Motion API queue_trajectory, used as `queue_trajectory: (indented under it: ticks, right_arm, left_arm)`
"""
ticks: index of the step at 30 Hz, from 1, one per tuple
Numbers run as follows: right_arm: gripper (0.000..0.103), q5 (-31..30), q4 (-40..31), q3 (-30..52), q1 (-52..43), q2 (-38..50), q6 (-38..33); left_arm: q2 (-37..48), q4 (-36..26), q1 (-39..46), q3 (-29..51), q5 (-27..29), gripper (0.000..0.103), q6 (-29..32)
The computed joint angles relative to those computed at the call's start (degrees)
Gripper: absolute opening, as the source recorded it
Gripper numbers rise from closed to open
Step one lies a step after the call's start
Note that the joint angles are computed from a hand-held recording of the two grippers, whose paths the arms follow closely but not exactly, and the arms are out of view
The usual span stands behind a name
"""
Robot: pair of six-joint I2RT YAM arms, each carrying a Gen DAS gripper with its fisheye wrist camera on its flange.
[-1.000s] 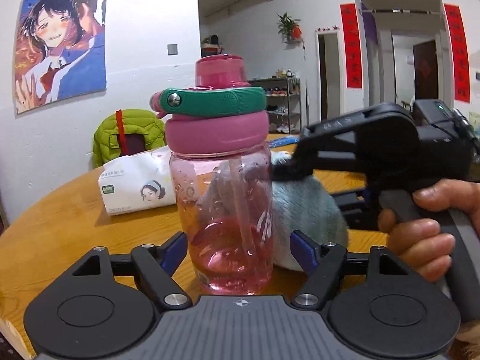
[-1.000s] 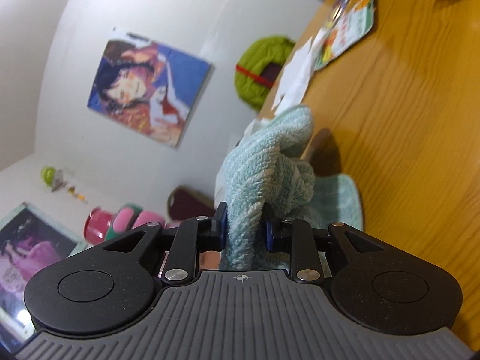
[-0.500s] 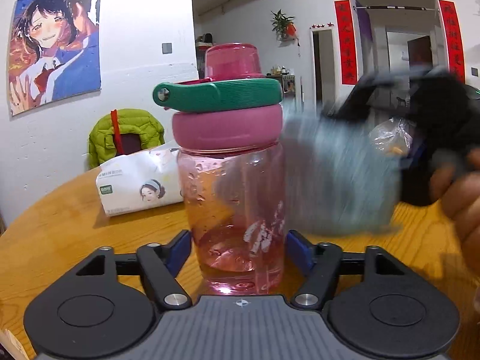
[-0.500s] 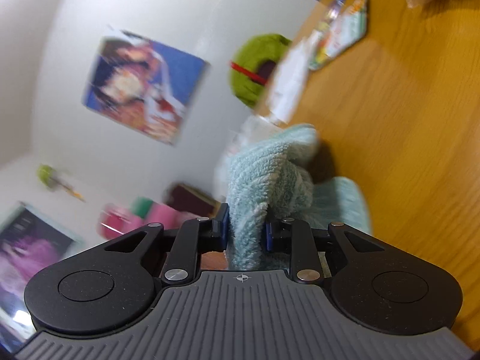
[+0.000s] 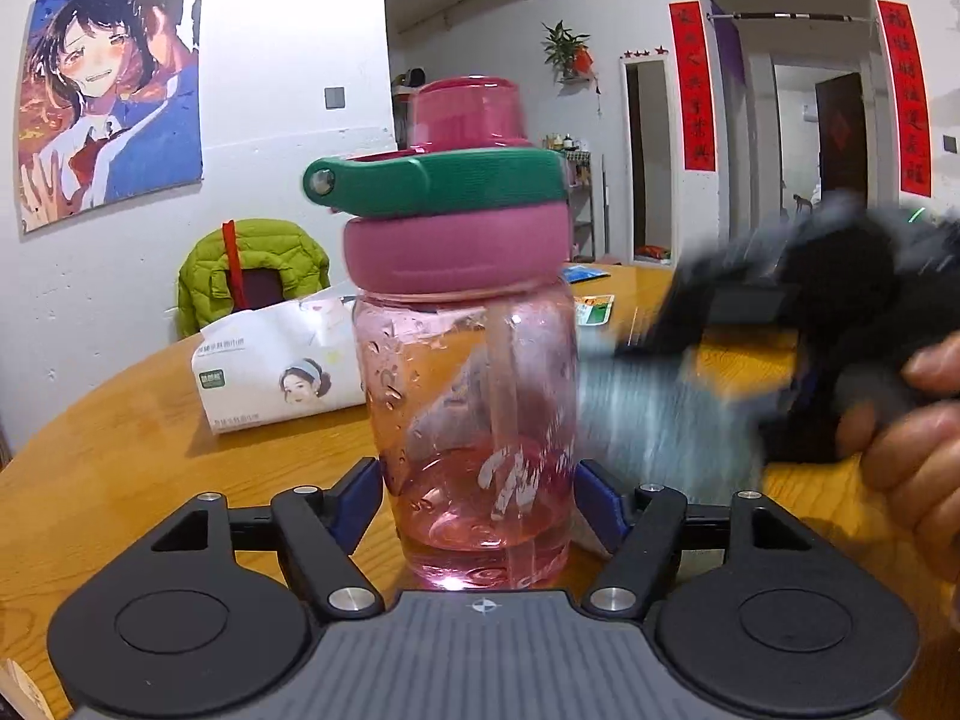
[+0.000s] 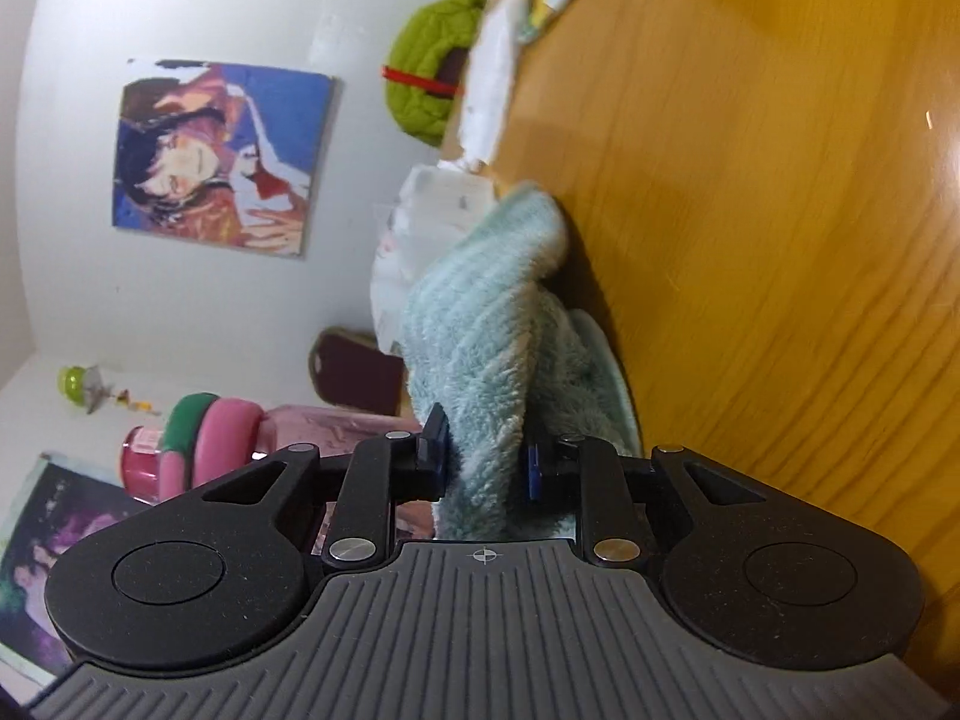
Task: Clean container
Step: 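Wipe the towel across the bottle and lid with the right tool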
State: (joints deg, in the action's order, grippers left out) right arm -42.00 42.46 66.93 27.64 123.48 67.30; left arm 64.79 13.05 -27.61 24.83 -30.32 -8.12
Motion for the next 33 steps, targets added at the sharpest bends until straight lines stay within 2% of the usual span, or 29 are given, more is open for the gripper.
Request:
queue_trajectory:
  ticks: [3,5,7,10,12,14,17,20,22,24,27,31,33]
  right_arm:
    - [0.025,-1.43,31.23,-4.65,-1.13,4.38,14.46]
    - [0.025,-2.80,39.61,-3.37,-1.32,7.30,21.30]
    - [0.026,-3.32,26.91,-2.45,-0.62,5.03,15.70]
    - [0.028,-0.77,-8.81,3.76,0.30,1.57,-1.18]
    - [0.028,-0.19,-10.10,5.05,0.67,2.76,-1.12]
    - [0.028,1.81,-10.37,4.52,1.10,1.39,-4.00]
    - [0.028,6.84,-2.89,0.87,1.99,-0.71,-5.86]
    - [0.028,8.06,4.10,-0.63,1.96,-0.10,-3.63]
    - [0.029,6.23,4.94,0.36,1.63,0.88,-2.41]
    - [0.029,3.71,3.67,0.58,1.28,0.73,-2.38]
    - [0.029,3.68,2.25,-1.06,1.19,-1.01,-4.30]
    - [0.028,3.11,-0.24,-2.20,1.01,-2.72,-4.59]
    - [0.029,2.93,-4.16,-1.34,1.45,-3.54,-6.32]
  left_arm:
    - [0.09,0.52,-0.05,-0.21,0.48,0.067,0.30]
    - [0.38,0.84,-0.59,-0.26,-0.16,0.067,0.66]
    - [0.15,1.08,-0.35,-0.49,0.29,0.067,0.45]
    - [0.13,0.99,-0.53,-0.47,0.18,0.067,0.13]
    - [-0.05,-0.10,-0.86,-0.05,-0.31,0.068,-0.67]
    - [-0.83,-3.30,-2.64,1.10,-3.10,0.071,-3.18]
    - [-2.75,-5.61,-7.13,1.66,-9.35,0.071,-4.90]
    - [-2.89,-8.25,-7.76,2.53,-8.15,0.071,-5.76]
    - [-1.62,-8.16,-8.05,2.82,-7.96,0.071,-4.60]
    - [-0.90,-6.21,-8.37,2.24,-8.33,0.073,-2.86]
    - [-0.35,-2.98,-6.95,1.18,-6.95,0.076,-1.03]
    - [0.05,0.55,-2.13,0.06,-2.42,0.077,0.78]
    - [-0.07,0.44,-0.18,0.10,0.03,0.077,0.15]
